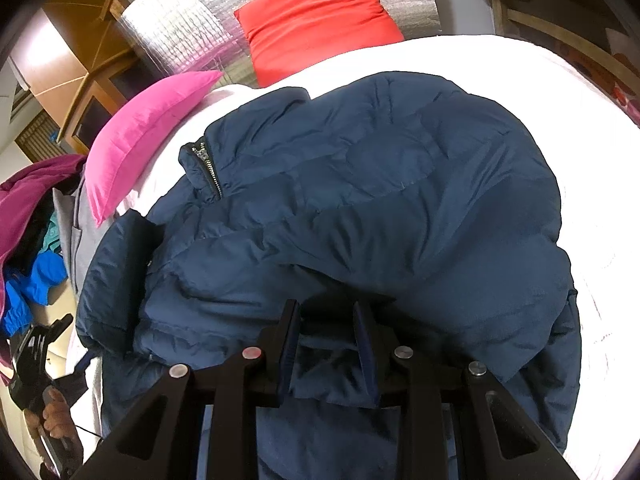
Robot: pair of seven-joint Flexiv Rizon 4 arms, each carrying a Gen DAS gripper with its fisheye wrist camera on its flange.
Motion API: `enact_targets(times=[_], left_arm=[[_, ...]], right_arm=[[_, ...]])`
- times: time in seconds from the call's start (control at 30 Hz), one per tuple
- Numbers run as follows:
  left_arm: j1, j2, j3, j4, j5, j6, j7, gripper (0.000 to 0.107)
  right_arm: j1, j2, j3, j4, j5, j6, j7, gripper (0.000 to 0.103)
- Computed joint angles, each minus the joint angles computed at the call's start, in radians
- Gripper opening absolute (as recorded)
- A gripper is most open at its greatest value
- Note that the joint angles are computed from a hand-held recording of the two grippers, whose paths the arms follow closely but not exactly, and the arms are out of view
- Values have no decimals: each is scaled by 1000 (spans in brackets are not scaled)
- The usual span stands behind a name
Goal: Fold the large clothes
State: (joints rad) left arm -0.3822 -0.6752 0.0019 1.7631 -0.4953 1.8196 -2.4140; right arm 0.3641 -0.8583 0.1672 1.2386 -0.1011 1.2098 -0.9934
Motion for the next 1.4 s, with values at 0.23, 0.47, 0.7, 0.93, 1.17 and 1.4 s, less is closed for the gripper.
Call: enact_targets(times=[0.23,0.47,0.7,0.93,1.17,1.4], left_arm=[[-76,-32,115,-51,-17,-20,12,19],[-60,-12,81,-30,-31,-20,6,18],[14,41,-34,50,9,0,-21,37],[126,11,-155,36,68,65,-52,55],[170,-44,-192,-17,84,53,-99,53],[57,-56,-56,-56,27,56,-73,21]], right_arm=[[3,-2,-3,-3,-2,-1,-1,31],[3,-3,-2,-5,-2,-6,-5,31],[14,-4,-16,-7,-10,-8,14,31],[20,-14,-24,-17,-23,-7,25,31],[12,-23,-13,-32,-22,-10,8,31],[6,-21,-4,-25,-12,11,-11,31]])
